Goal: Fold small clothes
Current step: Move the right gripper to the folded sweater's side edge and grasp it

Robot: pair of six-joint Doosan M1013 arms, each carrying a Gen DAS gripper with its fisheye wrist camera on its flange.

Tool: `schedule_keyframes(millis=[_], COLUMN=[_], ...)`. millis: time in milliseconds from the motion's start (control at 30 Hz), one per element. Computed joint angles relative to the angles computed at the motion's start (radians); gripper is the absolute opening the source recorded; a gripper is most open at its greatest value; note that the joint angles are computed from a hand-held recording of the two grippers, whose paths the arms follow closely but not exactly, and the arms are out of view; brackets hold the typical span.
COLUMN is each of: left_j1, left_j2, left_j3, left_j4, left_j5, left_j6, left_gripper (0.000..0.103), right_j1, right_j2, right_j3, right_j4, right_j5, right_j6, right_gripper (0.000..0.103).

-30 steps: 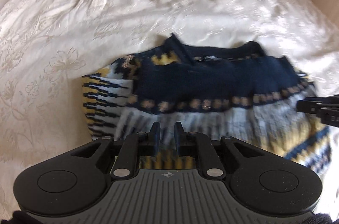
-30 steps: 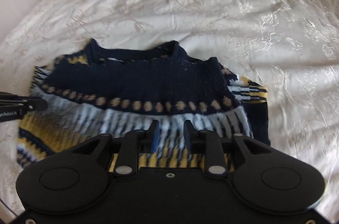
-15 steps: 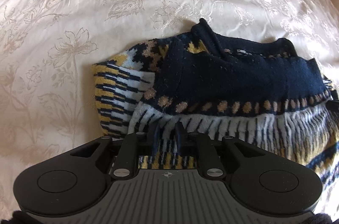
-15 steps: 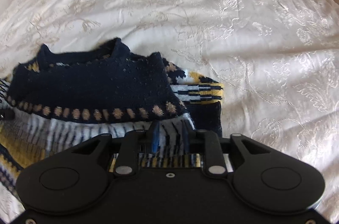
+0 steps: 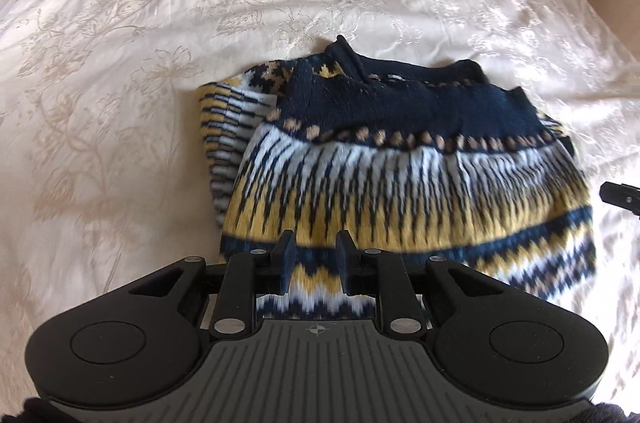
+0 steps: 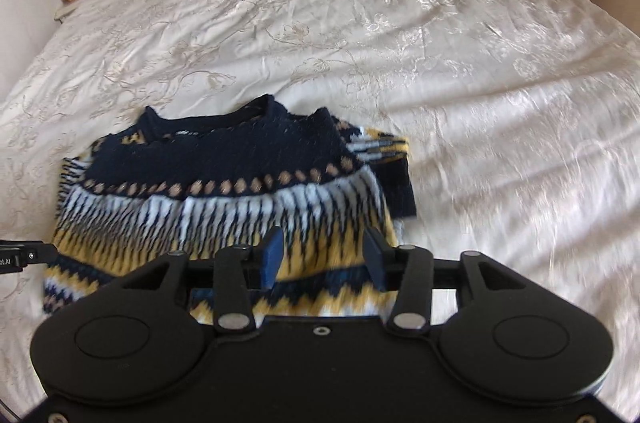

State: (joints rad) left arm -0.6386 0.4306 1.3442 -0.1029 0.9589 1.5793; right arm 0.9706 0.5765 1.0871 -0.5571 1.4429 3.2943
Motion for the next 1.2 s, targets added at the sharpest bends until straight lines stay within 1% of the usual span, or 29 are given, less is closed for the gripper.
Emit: schedule_keyframes(millis=[67, 133, 200, 233, 267, 300, 333, 367, 400, 433, 467, 500, 533, 567, 700, 767, 867, 1033, 1133, 1200], left_j1=[-0.002, -0.007, -0.018, -0.026, -0.037, -0.047, -0.058, -0.071, -0.085, -0.102, -0.119, -0.138, -0.158, -0.180, -0.277, -0.319, -0.373, -0.425, -0.443, -0.447], left_j2=[-0.022, -0.044, -0.068, -0.082, -0.093, -0.103, -0.112, -0.118, -0.122, -0.125, -0.128, -0.129, -0.129, -0.126, -0.105, -0.088, -0.046, 0.006, 0.034, 0.049], left_j3=[0.030, 0.062, 0.098, 0.116, 0.132, 0.147, 0.159, 0.170, 0.176, 0.182, 0.191, 0.196, 0.199, 0.200, 0.195, 0.193, 0.165, 0.135, 0.116, 0.104], left_j4=[-0.005, -0.017, -0.026, -0.017, -0.005, -0.004, -0.007, -0.010, -0.011, -0.004, 0.001, 0.009, 0.025, 0.045, 0.180, 0.250, 0.333, 0.442, 0.485, 0.502], left_j5=[-0.019, -0.040, -0.070, -0.085, -0.098, -0.110, -0.120, -0.127, -0.131, -0.141, -0.158, -0.174, -0.186, -0.193, -0.223, -0.236, -0.198, -0.151, -0.119, -0.109], left_j6=[0.011, 0.034, 0.070, 0.078, 0.081, 0.089, 0.100, 0.111, 0.121, 0.126, 0.128, 0.122, 0.106, 0.085, -0.036, -0.092, -0.138, -0.226, -0.271, -0.300], left_gripper=[0.025, 0.029, 0.033, 0.039, 0.047, 0.049, 0.053, 0.060, 0.063, 0.069, 0.071, 0.071, 0.073, 0.078, 0.080, 0.081, 0.081, 0.081, 0.082, 0.084], right_j1=[0.015, 0.029, 0.041, 0.044, 0.046, 0.048, 0.049, 0.049, 0.049, 0.048, 0.045, 0.041, 0.036, 0.029, -0.019, -0.048, -0.089, -0.155, -0.191, -0.210], right_j2=[0.003, 0.001, -0.004, -0.009, -0.016, -0.023, -0.033, -0.042, -0.053, -0.066, -0.080, -0.094, -0.107, -0.124, -0.197, -0.226, -0.259, -0.300, -0.313, -0.315], right_j3=[-0.009, -0.007, 0.003, 0.013, 0.025, 0.039, 0.057, 0.074, 0.094, 0.117, 0.141, 0.165, 0.189, 0.221, 0.349, 0.401, 0.457, 0.537, 0.575, 0.594], right_j4=[0.001, 0.001, -0.001, 0.001, 0.003, 0.005, 0.005, 0.002, -0.006, -0.015, -0.022, -0.029, -0.038, -0.045, -0.027, -0.004, 0.041, 0.135, 0.209, 0.254], right_j5=[0.008, 0.007, -0.001, -0.011, -0.023, -0.036, -0.048, -0.059, -0.074, -0.092, -0.111, -0.129, -0.152, -0.187, -0.372, -0.458, -0.544, -0.671, -0.748, -0.790], right_j6=[0.030, 0.067, 0.100, 0.113, 0.124, 0.136, 0.148, 0.161, 0.173, 0.181, 0.182, 0.178, 0.174, 0.167, 0.088, 0.029, -0.057, -0.129, -0.175, -0.217], right_gripper=[0.054, 0.059, 0.061, 0.061, 0.061, 0.064, 0.068, 0.071, 0.073, 0.075, 0.076, 0.081, 0.085, 0.086, 0.091, 0.092, 0.093, 0.094, 0.094, 0.094])
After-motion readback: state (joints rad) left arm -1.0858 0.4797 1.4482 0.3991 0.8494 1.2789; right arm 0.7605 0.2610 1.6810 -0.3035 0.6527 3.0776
